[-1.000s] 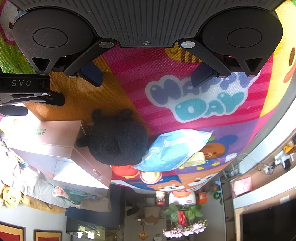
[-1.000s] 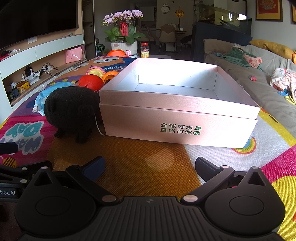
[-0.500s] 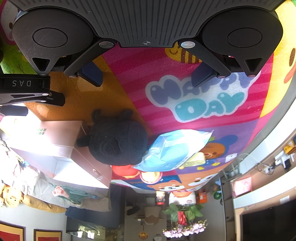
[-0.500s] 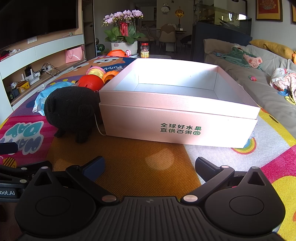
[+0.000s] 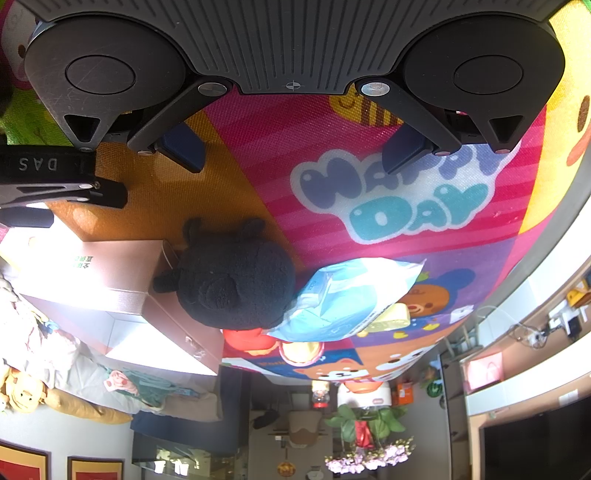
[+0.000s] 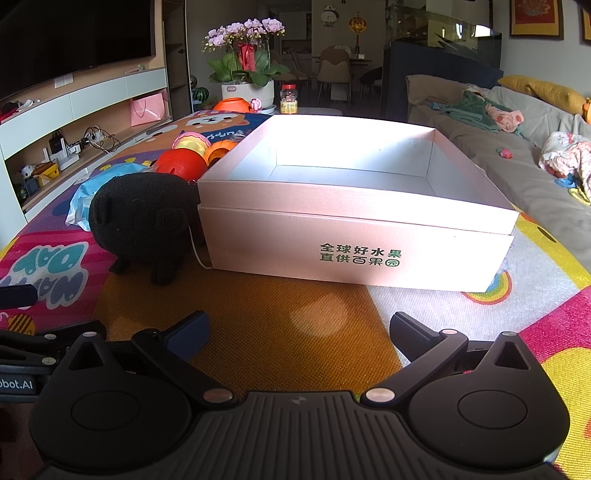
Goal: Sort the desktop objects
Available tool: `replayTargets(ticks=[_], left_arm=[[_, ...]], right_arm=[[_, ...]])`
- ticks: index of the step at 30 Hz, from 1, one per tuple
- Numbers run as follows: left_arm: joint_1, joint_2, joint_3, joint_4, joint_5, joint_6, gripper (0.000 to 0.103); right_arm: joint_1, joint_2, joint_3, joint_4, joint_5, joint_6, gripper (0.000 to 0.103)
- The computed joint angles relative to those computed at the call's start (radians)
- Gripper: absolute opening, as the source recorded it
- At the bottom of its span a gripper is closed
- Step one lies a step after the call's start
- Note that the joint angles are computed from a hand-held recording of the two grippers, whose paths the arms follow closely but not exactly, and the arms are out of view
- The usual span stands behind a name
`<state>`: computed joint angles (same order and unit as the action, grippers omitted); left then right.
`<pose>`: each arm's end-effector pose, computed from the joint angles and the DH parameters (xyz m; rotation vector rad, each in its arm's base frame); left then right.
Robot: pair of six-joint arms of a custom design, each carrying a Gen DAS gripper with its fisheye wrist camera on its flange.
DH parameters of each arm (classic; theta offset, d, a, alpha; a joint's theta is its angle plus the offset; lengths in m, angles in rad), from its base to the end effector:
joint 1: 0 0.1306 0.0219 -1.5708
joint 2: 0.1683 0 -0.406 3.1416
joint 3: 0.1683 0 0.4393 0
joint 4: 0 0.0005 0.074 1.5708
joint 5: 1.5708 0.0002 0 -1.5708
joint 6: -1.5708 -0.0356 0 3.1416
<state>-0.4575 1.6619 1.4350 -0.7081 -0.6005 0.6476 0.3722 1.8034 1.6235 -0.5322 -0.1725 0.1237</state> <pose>0.5607 -0.2542 0.3409 -0.4503 2.2613 0.2083 0.6454 0.2580 0.3544 -0.6498 2.1974 0.3263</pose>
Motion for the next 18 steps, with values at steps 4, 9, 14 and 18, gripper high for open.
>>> replayTargets(ticks=[4,9,14,18], left_arm=[[0.0,0.0,0.0,0.0,0.0,0.0,0.103],[0.0,0.0,0.0,0.0,0.0,0.0,0.103],[0.0,0.0,0.0,-0.001,0.0,0.001,0.103],[0.0,0.0,0.001,-0.001,0.001,0.001,0.103]], right_arm=[[0.006,-0.008,0.006,-0.042,0.011,-0.002,0.103],[-0.003,-0.027,-0.011,-0.074,-0.02,0.035,0.103],[0.007,-0.02,0.012,-0.113,0.015,0.031,0.103],[0.006,-0.025,0.002,-0.102,0.016,0.031,0.103]])
